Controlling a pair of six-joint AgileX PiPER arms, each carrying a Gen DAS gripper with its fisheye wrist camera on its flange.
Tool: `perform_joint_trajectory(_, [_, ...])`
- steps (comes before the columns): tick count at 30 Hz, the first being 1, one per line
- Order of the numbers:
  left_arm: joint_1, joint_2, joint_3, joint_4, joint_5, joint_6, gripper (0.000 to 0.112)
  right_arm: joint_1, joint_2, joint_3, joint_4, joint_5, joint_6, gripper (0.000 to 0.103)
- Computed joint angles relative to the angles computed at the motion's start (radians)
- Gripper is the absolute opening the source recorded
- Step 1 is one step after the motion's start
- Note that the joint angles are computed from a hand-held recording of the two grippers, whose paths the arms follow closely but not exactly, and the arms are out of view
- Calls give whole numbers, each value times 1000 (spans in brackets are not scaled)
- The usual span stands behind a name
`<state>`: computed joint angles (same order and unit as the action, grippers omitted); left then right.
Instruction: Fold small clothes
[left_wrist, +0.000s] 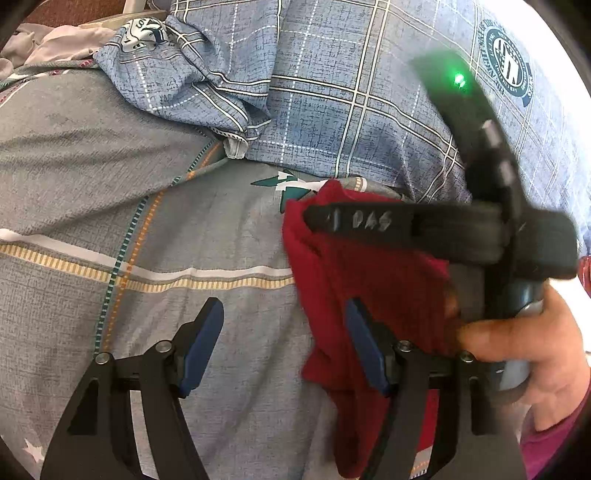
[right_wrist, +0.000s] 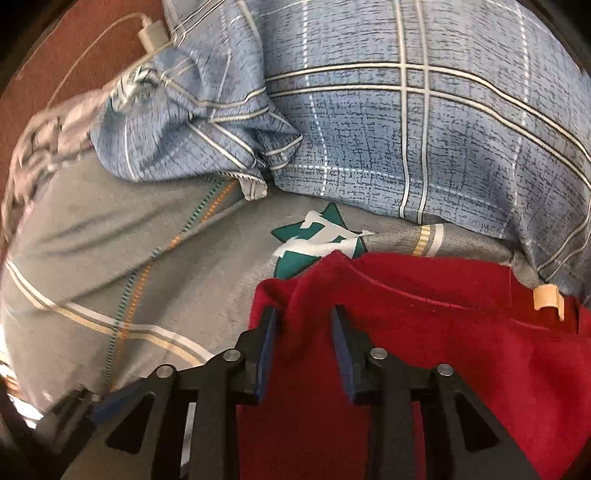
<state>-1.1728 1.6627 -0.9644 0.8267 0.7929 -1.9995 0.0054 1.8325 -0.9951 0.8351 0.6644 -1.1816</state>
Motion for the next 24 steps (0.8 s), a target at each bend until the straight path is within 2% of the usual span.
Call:
perform_joint_trajectory(1, [1,-3,2,-1,-3,-1,70,-17,0,-18,-6,42,20,51])
perform_joint_trajectory(3, [4,-6,5,-4,-9,-6,72,-38,-16,-28,-13,72,38,62])
perform_joint_trajectory(6, [10,-7,9,-15,-22,-1,72,-40,-49,-23,-47,53,60,68])
perform_joint_trajectory(11, [16,-10,12,-34,-31,20,73,-9,-66,-17,-153,31,144,69])
perform_joint_trajectory(18, [28,-30,38,-55,-83,40,75,59,-62,21,-205,-69,190,69])
perform_joint_trajectory(21, [28,-38,44,-49,-88,35,75,59,-70,38,-170,-104,163,69])
perform_joint_trajectory(24, [36,-47,55,-56,-107,40,75,22,-108,56,-129,-103,110,69])
